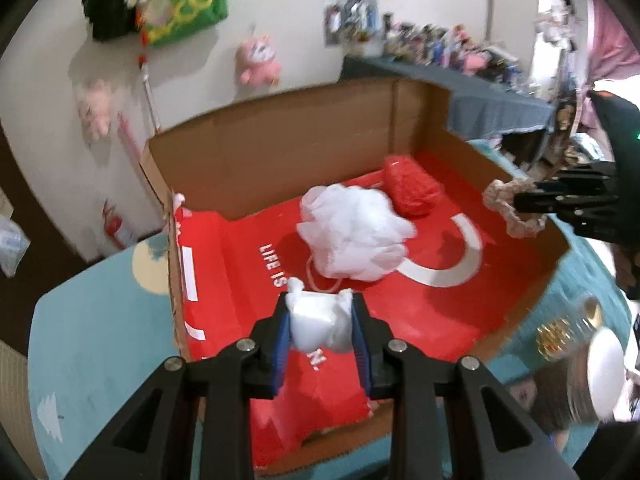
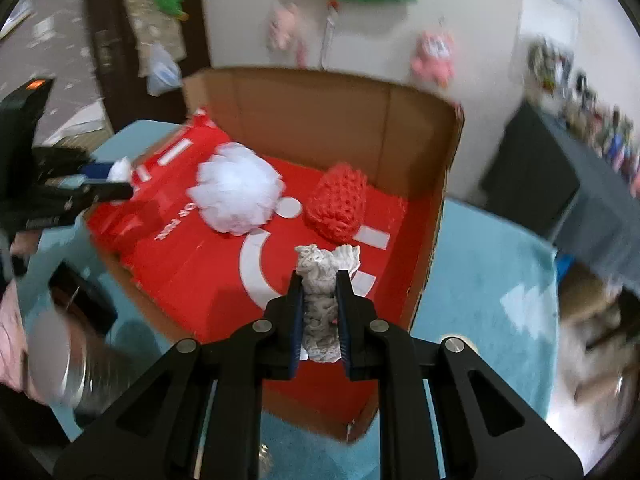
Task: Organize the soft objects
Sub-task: 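Carry sock and scrunchie into the box and open both tools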
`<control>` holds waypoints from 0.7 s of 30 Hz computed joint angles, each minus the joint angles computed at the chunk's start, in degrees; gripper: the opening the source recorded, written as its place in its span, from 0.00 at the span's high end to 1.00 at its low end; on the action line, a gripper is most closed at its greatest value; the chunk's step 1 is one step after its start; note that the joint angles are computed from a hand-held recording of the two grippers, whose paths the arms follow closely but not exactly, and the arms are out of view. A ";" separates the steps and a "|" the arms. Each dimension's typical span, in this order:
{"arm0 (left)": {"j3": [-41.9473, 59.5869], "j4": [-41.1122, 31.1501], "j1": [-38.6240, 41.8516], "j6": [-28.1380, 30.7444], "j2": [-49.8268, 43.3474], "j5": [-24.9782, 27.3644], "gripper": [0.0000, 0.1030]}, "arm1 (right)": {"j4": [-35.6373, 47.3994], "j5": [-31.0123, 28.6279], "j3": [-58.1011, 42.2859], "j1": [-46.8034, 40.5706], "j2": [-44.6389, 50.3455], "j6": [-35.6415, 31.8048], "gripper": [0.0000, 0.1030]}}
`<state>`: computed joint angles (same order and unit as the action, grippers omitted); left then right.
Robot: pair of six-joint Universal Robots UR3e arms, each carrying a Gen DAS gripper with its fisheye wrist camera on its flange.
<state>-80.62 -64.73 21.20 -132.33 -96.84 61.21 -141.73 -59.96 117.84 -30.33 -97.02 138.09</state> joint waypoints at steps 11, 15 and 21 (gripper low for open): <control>21.50 -8.69 -8.38 -12.52 -17.59 13.79 0.70 | 11.63 -15.55 -27.82 11.50 23.41 16.76 0.86; 24.26 -9.78 -10.10 -13.98 -20.56 16.60 0.69 | 12.66 -17.42 -31.89 12.51 27.52 19.21 0.86; 25.56 -9.58 -11.12 -15.85 -23.33 18.66 0.68 | 10.50 -18.21 -31.87 13.06 28.62 19.63 0.86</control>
<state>-55.06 -74.31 10.08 -148.17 -120.18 79.87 -131.24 -78.18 85.97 -17.27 -68.40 157.71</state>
